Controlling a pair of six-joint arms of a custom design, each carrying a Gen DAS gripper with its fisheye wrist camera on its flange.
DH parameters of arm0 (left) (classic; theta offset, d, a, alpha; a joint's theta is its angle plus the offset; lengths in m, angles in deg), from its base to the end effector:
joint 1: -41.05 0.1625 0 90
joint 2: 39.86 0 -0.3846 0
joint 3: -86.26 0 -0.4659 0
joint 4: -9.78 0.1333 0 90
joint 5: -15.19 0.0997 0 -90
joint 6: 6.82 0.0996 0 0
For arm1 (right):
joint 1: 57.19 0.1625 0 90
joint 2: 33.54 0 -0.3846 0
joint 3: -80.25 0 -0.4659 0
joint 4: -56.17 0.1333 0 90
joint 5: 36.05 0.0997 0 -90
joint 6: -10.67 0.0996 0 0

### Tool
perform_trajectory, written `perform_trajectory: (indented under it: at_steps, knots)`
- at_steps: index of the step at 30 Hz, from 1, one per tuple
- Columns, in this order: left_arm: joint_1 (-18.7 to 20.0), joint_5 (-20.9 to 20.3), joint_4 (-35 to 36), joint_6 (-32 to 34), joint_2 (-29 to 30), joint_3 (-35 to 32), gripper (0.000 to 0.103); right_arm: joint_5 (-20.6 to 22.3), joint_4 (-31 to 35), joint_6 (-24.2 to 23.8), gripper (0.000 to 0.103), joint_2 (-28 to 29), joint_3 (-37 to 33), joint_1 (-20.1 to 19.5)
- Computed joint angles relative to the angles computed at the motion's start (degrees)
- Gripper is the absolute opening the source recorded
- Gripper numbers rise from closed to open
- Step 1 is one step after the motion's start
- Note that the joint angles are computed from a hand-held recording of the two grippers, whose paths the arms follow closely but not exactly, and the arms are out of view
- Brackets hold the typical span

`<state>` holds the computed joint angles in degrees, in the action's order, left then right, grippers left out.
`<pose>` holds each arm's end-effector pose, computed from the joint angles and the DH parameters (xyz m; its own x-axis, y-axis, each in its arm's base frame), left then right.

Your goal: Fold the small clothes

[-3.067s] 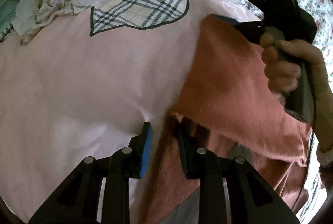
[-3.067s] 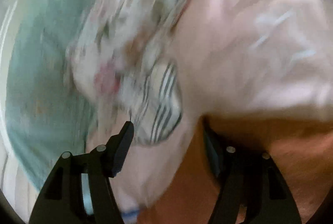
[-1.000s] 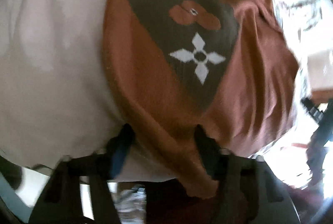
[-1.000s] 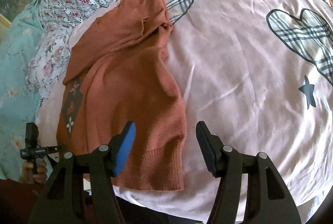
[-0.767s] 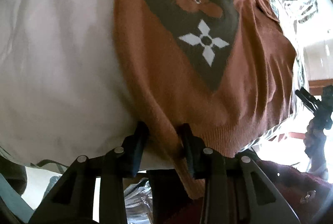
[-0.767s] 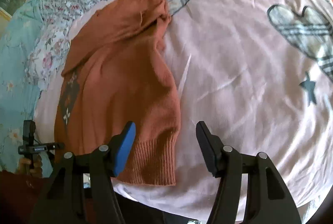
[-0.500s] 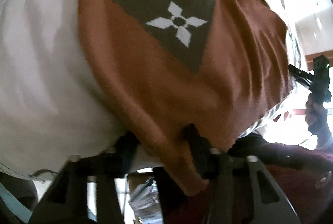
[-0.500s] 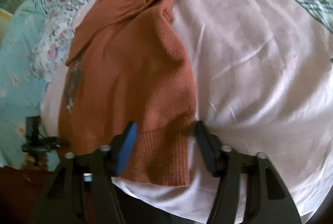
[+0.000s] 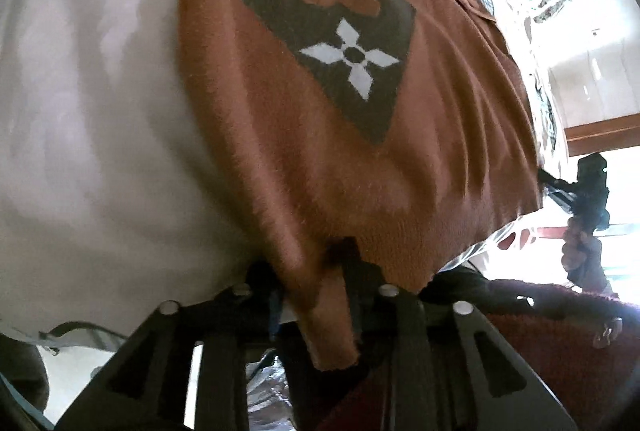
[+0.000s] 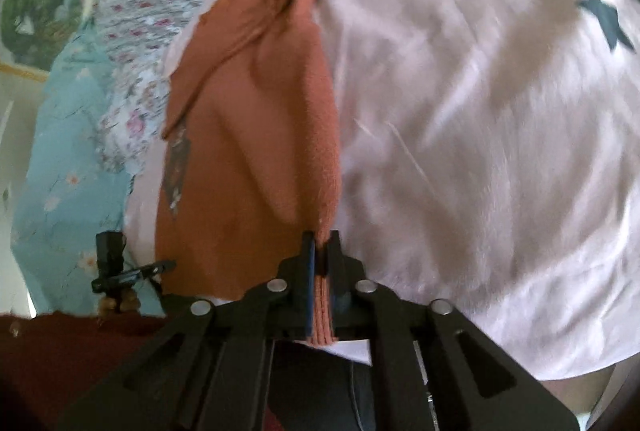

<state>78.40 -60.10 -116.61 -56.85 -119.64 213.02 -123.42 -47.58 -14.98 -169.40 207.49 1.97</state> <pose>-0.2745 -0.4090 0.0874 -0.9520 0.0551 -0.3012 0.0807 0.9940 -0.0732 -0.0430 -0.3409 0.4461 -0.9865 0.1044 0.1265 0.0522 0.9309 -0.3614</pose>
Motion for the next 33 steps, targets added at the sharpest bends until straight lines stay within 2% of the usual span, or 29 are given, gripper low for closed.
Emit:
perform_trajectory:
  at_steps: [1, 2, 3, 5, 8, 10, 13, 18, 22, 26, 31, 33]
  knots:
    - [-0.07, 0.53, -0.75, 0.25, -0.27, 0.40, 0.024, 0.48, -0.23, -0.11, 0.019, -0.25, 0.55, -0.14]
    - [-0.54, 1.66, -1.64, 0.14, -0.16, 0.82, 0.010, 0.78, -1.04, -0.41, 0.020, -0.30, 0.89, 0.26]
    - [-1.13, 2.94, -2.33, -0.10, -0.07, 1.31, 0.006, 0.22, -1.60, -0.96, 0.020, -0.57, 1.31, 0.83]
    - [-2.42, 4.42, -4.13, -0.99, -0.63, 2.45, 0.004, 1.57, 0.67, -0.99, 0.006, -0.21, 0.42, 0.27]
    - [-5.89, 7.34, -6.81, -4.37, -5.84, 6.59, 0.003, 5.59, 4.06, -3.09, 0.006, -2.95, 0.06, -3.47]
    - [-6.51, 8.38, -8.16, -6.25, -8.59, 8.46, 0.003, 7.47, 5.88, -3.41, 0.006, -3.66, -0.40, -5.12]
    - [-6.69, 9.77, -9.56, -7.42, -9.33, 8.58, 0.003, 7.78, 6.14, -2.26, 0.006, -2.17, -1.21, -2.54]
    - [-5.85, 11.72, -12.80, -3.10, -8.47, 5.39, 0.003, 12.92, 2.59, 2.02, 0.006, 0.91, -3.46, 2.11]
    - [-3.56, 14.86, -18.11, 2.29, -4.97, 0.45, 0.003, 15.29, -5.52, 5.39, 0.006, 7.25, -7.06, 7.54]
    - [0.27, 16.90, -23.67, 8.06, 0.37, -6.16, 0.003, 15.13, -15.80, 9.41, 0.006, 15.49, -10.90, 11.98]
    - [5.41, 19.41, -28.26, 15.71, 8.53, -16.38, 0.003, 11.53, -26.73, 13.07, 0.006, 29.71, -19.12, 15.69]
    - [7.63, 19.37, -29.35, 17.99, 12.16, -20.96, 0.003, 9.56, -28.70, 13.76, 0.006, 34.82, -22.77, 16.91]
